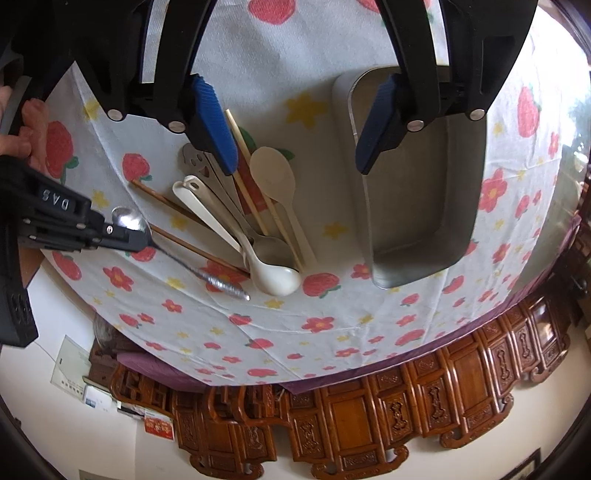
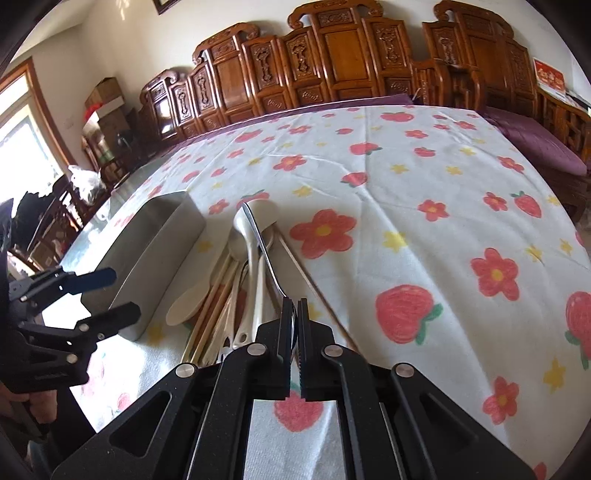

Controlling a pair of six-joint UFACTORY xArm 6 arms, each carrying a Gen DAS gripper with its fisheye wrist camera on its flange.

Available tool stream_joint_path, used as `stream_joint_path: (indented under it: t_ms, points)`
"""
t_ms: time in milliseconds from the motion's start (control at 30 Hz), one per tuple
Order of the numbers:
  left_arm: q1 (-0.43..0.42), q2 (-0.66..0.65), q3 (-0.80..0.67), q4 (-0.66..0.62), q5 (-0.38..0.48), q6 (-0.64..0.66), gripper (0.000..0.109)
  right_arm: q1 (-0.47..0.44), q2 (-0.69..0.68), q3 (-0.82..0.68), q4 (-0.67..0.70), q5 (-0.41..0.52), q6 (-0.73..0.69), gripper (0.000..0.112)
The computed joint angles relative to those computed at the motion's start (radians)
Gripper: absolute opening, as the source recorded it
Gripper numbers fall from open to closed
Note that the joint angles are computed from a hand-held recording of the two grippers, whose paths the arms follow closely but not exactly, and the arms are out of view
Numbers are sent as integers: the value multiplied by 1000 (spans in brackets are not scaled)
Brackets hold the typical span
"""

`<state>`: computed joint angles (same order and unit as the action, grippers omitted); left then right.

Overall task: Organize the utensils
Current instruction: 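Grasp a white plastic spoon with the left tool while the right tool holds the metal spoon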

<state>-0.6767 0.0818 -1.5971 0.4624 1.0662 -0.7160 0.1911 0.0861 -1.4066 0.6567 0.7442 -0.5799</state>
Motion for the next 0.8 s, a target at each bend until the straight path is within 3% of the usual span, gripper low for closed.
stream_joint_path:
  t_ms: [300,500,667,800]
  points:
    - [2,93,-61,-66,-5,77,45,-6,2,2,3,-9,4,4]
    - [15,125,-75,-94,7,81,29,-3,-1,5,4,-8,3,4]
    - [30,119,-55,-136,-13,83,6,0,-4,7,4,-10,2,4]
    - [27,105,-33,-115,-34,73,4,3,-5,8,-1,-11,7,4]
